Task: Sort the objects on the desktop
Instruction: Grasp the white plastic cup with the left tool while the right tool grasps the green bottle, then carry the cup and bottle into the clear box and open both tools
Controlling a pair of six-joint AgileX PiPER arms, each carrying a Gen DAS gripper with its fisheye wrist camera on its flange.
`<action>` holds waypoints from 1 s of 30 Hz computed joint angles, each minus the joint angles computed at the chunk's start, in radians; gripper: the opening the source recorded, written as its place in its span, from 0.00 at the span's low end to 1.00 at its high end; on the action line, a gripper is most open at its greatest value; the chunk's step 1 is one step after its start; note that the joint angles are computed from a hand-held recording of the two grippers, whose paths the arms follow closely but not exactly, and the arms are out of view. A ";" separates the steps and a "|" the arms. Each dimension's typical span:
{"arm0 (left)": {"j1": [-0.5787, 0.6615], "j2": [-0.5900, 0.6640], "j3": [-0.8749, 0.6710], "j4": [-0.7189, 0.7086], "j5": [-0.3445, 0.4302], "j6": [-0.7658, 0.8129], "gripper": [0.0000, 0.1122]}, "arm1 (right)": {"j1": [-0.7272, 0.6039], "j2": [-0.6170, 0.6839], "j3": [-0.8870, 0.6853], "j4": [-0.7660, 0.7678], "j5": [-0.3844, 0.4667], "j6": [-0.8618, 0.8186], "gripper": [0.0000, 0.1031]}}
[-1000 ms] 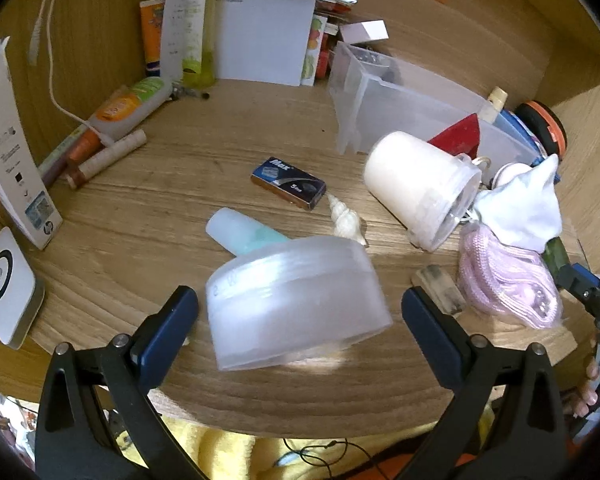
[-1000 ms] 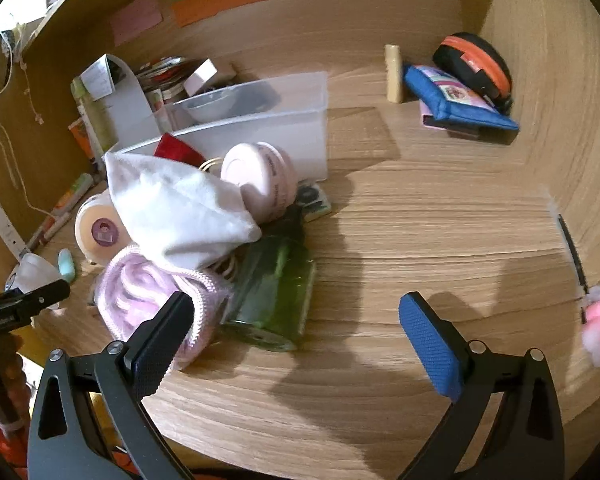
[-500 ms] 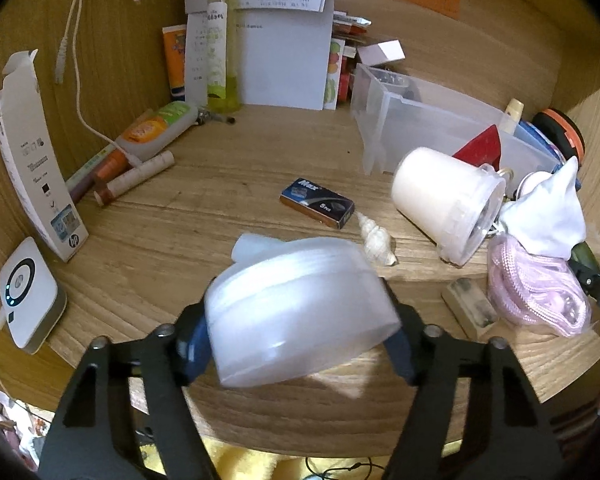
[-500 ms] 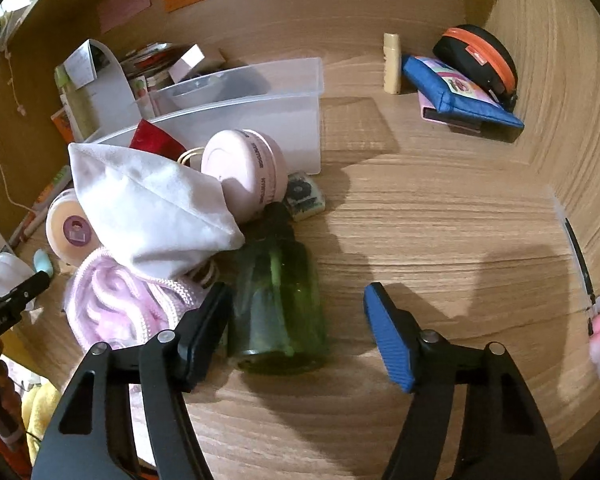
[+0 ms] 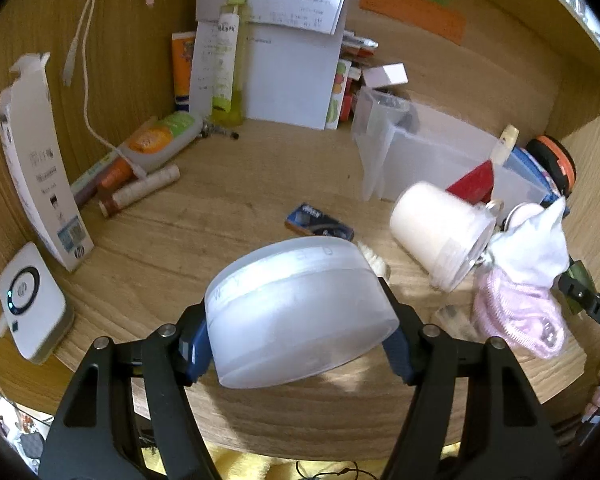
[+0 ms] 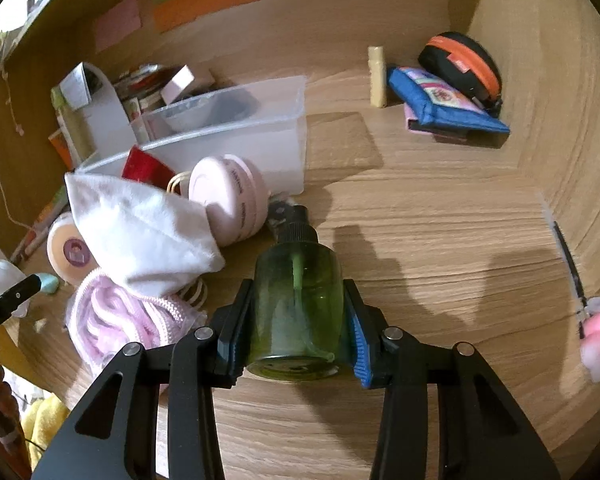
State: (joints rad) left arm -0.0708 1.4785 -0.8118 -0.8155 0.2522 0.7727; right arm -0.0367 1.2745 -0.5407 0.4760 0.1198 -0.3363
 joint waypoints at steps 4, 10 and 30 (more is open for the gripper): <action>0.000 -0.003 -0.037 -0.001 0.034 -0.010 0.62 | -0.033 -0.048 0.008 0.076 0.016 -0.091 0.37; -0.017 0.005 -0.133 0.132 0.096 -0.171 0.62 | -0.067 -0.104 -0.013 0.111 0.063 -0.145 0.37; -0.094 0.145 -0.567 0.206 0.299 -0.216 0.62 | -0.057 -0.026 -0.280 0.151 0.126 -0.262 0.37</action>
State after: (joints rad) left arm -0.1650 1.6234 -1.3790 -0.6093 0.5515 0.5565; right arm -0.0940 1.2488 -0.8207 0.6274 0.2455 -0.5981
